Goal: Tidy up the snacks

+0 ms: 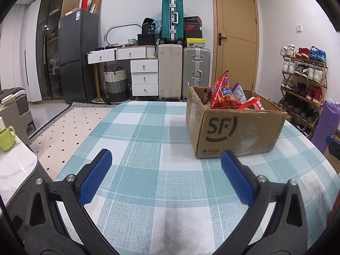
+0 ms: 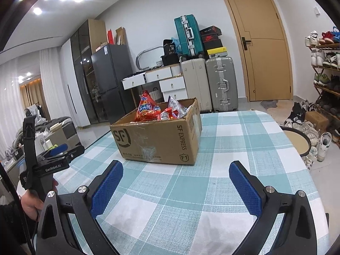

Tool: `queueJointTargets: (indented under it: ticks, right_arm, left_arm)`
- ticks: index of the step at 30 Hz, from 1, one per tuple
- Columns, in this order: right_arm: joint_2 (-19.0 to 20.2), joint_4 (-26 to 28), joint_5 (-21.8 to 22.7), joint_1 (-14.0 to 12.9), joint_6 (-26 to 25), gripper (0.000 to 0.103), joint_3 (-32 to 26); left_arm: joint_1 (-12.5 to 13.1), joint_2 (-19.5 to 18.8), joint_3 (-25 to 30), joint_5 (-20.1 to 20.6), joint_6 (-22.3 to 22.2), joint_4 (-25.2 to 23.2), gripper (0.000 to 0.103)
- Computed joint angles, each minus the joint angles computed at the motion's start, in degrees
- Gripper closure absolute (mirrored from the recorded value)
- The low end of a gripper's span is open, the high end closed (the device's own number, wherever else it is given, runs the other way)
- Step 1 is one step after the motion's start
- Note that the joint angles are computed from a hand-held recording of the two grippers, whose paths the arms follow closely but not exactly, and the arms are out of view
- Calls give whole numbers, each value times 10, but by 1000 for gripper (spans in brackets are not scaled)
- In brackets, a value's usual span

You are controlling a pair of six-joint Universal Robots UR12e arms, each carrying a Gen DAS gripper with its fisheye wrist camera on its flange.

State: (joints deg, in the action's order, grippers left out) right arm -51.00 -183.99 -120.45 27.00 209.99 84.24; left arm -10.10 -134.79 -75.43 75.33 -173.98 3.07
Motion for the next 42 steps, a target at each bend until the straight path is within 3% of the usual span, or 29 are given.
queueJointTargets:
  ticks: [10, 42]
  right_arm:
    - [-3, -8, -1, -1, 10, 1, 7]
    - [-2, -13, -9, 0, 7, 1, 7]
  left_arm:
    - [-3, 8, -21, -4, 21, 47, 1]
    - [-1, 15, -31, -4, 11, 52, 1]
